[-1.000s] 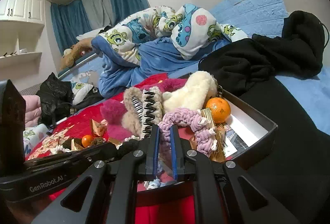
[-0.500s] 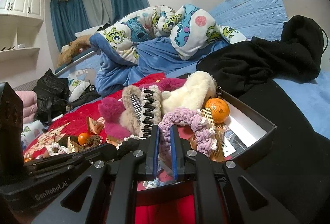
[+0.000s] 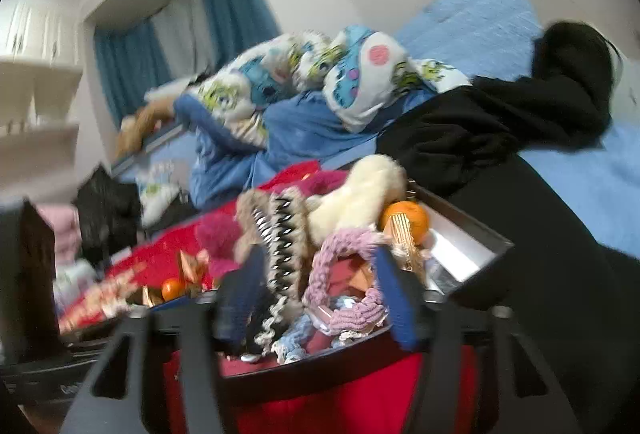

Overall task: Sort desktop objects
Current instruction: 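Open the left tool over the box while the right tool releases the pink scrunchie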

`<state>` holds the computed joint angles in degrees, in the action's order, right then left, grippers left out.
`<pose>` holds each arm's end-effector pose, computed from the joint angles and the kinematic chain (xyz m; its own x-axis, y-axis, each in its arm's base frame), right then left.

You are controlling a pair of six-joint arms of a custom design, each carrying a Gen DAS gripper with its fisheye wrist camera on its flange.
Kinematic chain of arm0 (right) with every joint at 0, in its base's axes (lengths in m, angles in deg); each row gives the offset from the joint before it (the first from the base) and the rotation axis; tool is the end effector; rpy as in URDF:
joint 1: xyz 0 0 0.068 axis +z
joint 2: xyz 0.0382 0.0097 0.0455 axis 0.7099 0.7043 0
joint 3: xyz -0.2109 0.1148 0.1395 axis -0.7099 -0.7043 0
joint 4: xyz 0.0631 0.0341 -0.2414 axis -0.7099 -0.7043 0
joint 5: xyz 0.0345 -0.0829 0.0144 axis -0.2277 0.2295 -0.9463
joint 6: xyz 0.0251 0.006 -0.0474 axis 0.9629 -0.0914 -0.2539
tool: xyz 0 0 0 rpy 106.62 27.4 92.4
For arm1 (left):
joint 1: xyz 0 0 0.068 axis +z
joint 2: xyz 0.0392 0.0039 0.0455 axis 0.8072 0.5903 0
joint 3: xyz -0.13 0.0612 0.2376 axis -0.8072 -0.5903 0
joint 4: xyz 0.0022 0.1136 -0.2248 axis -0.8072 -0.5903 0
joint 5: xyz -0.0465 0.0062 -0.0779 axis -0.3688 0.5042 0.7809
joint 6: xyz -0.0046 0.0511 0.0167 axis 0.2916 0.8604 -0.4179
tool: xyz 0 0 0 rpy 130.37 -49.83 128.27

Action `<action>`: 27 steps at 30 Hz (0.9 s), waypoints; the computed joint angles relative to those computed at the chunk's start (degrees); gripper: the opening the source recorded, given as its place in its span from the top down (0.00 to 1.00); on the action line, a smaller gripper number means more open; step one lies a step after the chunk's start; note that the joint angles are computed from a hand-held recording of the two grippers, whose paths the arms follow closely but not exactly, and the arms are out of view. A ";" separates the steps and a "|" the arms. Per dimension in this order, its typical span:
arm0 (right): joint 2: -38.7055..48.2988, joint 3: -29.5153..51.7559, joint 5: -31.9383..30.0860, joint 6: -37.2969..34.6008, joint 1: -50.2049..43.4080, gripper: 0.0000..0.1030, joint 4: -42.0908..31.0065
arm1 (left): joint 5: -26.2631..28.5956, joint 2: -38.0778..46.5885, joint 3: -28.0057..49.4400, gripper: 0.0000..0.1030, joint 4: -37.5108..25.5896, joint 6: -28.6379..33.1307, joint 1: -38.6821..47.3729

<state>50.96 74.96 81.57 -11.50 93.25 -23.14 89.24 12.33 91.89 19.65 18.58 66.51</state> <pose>0.1488 0.1287 0.1368 -0.2272 0.4194 -0.8789 0.0455 0.9061 0.4207 0.2266 0.0270 0.1754 -0.5384 0.0986 -0.8369 0.4853 0.8482 -0.2123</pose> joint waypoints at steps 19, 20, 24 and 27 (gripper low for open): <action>-1.53 -1.64 5.85 1.80 3.33 0.00 1.03 | 0.06 -2.66 -2.87 0.00 -0.78 4.45 0.50; -1.82 -1.80 6.30 2.59 3.53 0.00 0.50 | 0.52 -2.50 -2.83 0.00 -1.04 4.59 1.17; -3.73 -1.08 7.67 5.96 3.82 0.00 -4.71 | 0.19 -2.43 -2.28 0.00 -3.14 5.60 2.90; -4.87 0.71 8.35 9.11 4.30 0.00 -11.41 | 0.34 -2.55 -2.01 0.00 -5.03 7.38 4.34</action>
